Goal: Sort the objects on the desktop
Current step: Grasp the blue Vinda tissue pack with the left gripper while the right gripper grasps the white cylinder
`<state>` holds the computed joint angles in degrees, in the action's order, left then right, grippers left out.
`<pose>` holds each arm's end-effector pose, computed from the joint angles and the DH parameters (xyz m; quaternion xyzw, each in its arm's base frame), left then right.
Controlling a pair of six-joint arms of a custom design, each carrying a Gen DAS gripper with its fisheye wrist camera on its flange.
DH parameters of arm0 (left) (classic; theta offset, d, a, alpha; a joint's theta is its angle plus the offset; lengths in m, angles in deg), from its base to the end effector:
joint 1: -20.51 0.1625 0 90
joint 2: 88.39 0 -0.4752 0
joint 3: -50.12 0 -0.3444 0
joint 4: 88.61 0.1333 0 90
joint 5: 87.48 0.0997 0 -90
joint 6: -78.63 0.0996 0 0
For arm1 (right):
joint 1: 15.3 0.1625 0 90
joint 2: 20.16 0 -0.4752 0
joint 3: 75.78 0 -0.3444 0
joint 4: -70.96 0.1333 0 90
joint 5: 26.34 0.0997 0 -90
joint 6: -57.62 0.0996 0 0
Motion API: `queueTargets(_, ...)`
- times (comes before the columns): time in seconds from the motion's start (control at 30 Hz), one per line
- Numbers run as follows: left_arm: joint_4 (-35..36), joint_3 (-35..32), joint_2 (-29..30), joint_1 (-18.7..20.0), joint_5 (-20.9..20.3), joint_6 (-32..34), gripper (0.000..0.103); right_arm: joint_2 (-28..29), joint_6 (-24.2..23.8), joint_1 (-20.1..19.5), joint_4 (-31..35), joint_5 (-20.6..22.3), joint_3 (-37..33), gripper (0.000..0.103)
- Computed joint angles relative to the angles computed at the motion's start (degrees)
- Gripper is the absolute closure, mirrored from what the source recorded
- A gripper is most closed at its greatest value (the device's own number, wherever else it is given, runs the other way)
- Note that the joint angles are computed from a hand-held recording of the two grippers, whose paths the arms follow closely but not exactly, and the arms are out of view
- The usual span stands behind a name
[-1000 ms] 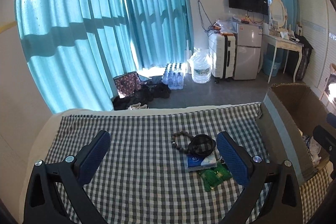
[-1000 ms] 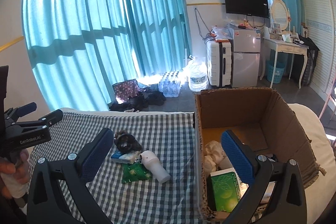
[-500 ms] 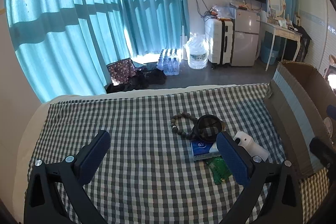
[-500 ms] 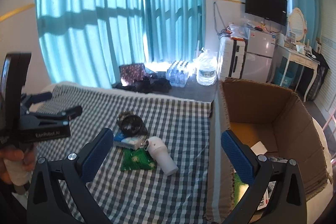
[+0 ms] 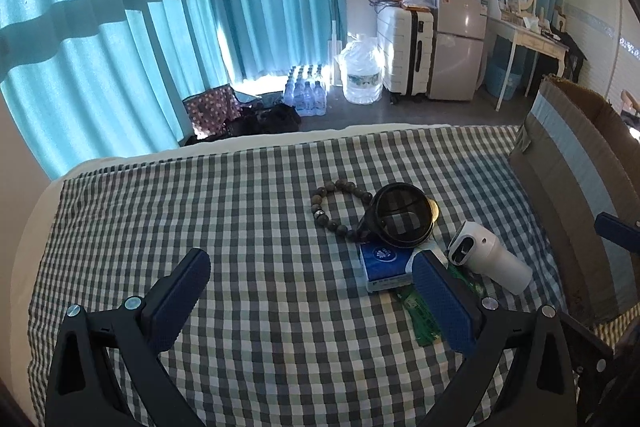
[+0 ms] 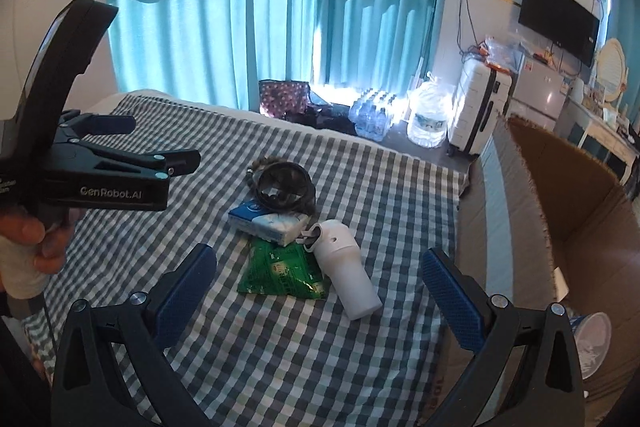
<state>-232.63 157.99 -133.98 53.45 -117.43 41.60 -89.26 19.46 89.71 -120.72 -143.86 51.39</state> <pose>-0.3709 -0.5020 0.1336 0.1857 0.8441 -0.3228 0.3857 0.2099 -0.4456 0.3190 0.3246 -0.8460 0.3091 0.2887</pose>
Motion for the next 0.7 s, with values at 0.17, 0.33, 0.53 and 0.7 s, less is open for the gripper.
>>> queueTargets(0.17,-2.8,-1.4,2.1,1.7,-2.5,2.4,0.000,1.9,0.1,-0.9,-0.2,-1.6,-1.0,0.000)
queueTargets(0.33,-6.2,-3.3,4.5,2.8,-5.2,5.7,0.000,2.5,2.3,-3.6,2.9,1.3,-1.9,0.000)
queueTargets(0.53,-6.0,-5.3,6.2,4.2,-8.2,7.6,0.000,6.1,-2.1,-4.0,-1.7,-1.7,-1.6,0.001)
queueTargets(0.7,-5.5,-6.3,6.8,5.5,-11.1,8.3,0.000,7.5,-1.3,-5.8,-0.1,-1.3,-2.7,0.001)
